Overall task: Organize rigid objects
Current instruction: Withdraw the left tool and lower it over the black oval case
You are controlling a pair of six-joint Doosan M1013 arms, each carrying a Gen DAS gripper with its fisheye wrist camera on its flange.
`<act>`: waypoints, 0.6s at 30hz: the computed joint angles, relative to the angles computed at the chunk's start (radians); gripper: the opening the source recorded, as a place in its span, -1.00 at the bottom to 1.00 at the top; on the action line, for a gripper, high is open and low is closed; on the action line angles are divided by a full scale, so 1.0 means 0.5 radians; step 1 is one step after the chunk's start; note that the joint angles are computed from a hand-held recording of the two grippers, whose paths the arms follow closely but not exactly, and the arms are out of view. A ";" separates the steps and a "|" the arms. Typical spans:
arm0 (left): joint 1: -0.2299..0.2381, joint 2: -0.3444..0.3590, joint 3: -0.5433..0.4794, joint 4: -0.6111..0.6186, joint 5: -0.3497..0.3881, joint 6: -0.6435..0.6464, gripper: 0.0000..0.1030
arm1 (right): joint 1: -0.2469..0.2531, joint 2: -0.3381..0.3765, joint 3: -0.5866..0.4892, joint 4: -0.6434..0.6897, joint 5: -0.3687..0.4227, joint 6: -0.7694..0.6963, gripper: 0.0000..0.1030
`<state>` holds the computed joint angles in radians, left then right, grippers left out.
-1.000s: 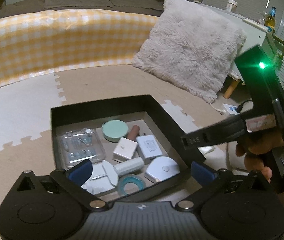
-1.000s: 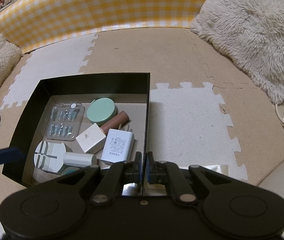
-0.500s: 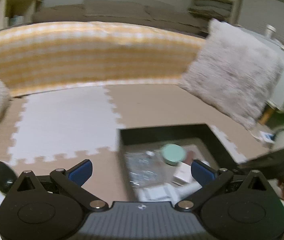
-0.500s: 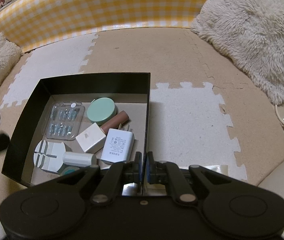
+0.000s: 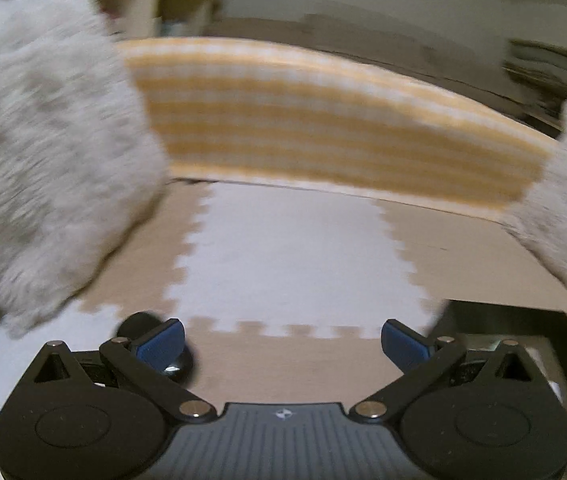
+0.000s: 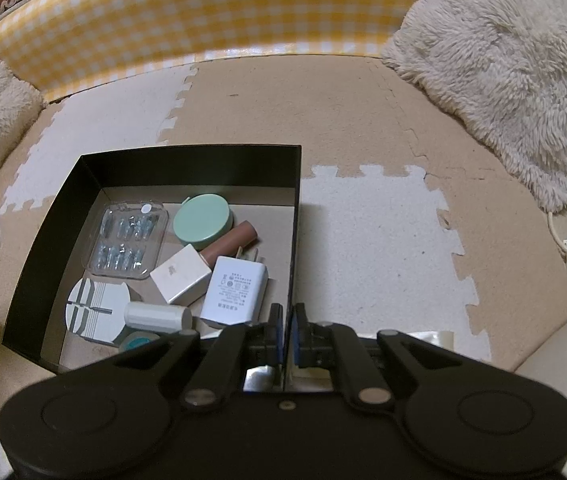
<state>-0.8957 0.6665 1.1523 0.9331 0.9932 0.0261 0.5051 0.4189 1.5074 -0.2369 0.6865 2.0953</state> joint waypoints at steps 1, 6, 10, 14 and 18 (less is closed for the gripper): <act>0.006 -0.008 0.023 -0.002 0.025 -0.056 1.00 | 0.000 0.000 -0.001 -0.001 0.002 0.000 -0.90; 0.019 -0.016 0.114 -0.007 0.103 -0.304 0.97 | 0.003 0.002 -0.003 -0.013 0.008 0.001 -0.90; 0.035 -0.031 0.195 0.004 -0.009 -0.387 0.86 | 0.005 0.003 -0.005 -0.019 0.011 0.000 -0.90; 0.044 -0.059 0.285 0.119 -0.231 -0.512 0.71 | 0.004 0.004 -0.007 -0.021 0.013 -0.006 -0.90; 0.048 -0.075 0.328 0.242 -0.427 -0.563 0.67 | 0.006 0.005 -0.007 -0.026 0.015 -0.006 -0.90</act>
